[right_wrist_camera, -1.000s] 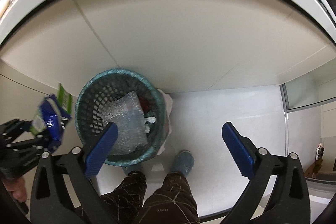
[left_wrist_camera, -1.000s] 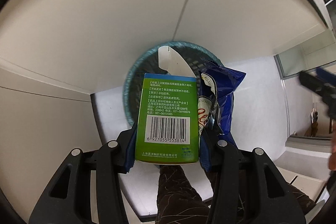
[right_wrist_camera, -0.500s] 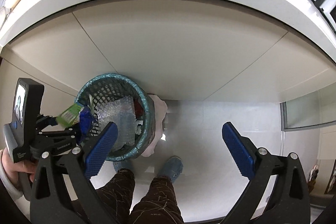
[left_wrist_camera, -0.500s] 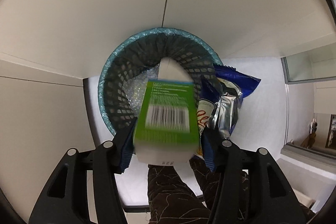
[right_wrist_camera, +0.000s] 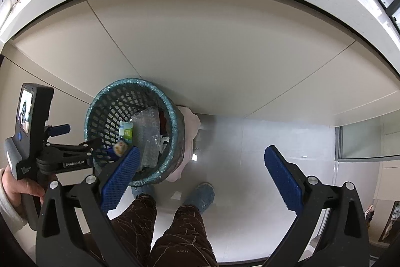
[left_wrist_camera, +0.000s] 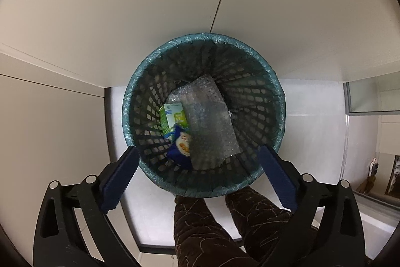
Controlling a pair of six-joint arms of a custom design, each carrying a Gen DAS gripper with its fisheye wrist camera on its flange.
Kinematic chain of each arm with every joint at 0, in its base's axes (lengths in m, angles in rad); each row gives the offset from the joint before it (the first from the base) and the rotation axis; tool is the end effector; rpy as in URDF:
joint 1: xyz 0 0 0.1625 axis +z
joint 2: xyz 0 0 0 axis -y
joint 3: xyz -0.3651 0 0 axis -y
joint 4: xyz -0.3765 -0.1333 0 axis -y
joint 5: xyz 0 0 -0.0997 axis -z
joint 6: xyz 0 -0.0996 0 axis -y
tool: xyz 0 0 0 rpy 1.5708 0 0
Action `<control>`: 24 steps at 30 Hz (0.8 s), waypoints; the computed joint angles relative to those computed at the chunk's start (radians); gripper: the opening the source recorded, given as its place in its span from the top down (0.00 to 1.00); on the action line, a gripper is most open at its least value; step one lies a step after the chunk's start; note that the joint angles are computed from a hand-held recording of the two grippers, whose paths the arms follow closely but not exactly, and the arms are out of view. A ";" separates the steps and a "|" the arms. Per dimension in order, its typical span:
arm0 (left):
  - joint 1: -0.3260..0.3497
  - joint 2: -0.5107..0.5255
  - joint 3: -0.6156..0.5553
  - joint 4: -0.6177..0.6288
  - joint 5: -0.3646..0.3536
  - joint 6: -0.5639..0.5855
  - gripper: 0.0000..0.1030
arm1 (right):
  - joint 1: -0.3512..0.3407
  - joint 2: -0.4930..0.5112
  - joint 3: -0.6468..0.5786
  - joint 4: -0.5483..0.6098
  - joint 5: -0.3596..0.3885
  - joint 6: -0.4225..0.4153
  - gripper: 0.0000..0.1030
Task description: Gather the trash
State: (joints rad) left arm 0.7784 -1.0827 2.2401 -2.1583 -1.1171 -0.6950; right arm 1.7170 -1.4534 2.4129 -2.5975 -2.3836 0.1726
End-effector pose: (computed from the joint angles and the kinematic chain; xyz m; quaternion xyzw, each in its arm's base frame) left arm -0.1307 -0.3774 0.0110 0.1087 0.9309 0.0555 0.3443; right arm 0.1132 -0.3502 0.1551 -0.0254 -0.9178 0.0932 0.3852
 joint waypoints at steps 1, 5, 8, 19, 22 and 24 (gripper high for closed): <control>0.003 -0.003 0.003 -0.009 0.001 0.003 0.06 | -0.001 0.008 0.010 -0.041 -0.002 -0.028 0.07; 0.020 -0.014 0.014 -0.048 -0.010 0.027 0.06 | -0.007 0.016 0.015 -0.050 0.000 -0.024 0.07; 0.024 -0.036 0.023 -0.060 -0.020 0.041 0.06 | -0.006 0.024 0.016 -0.059 0.003 -0.013 0.07; -0.093 -0.274 -0.052 0.141 0.025 -0.019 0.06 | 0.158 -0.004 -0.075 -0.002 0.001 0.059 0.07; -0.153 -0.345 -0.105 0.243 0.056 -0.058 0.06 | 0.234 -0.020 -0.119 0.055 -0.015 0.096 0.07; -0.189 -0.382 -0.145 0.312 0.073 -0.087 0.06 | 0.291 -0.028 -0.156 0.102 -0.025 0.128 0.07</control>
State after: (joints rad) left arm 0.5894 -1.4651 2.0955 -1.8467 -1.0443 -0.7817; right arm 2.0080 -1.4814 2.2567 -2.4957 -2.4091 0.3005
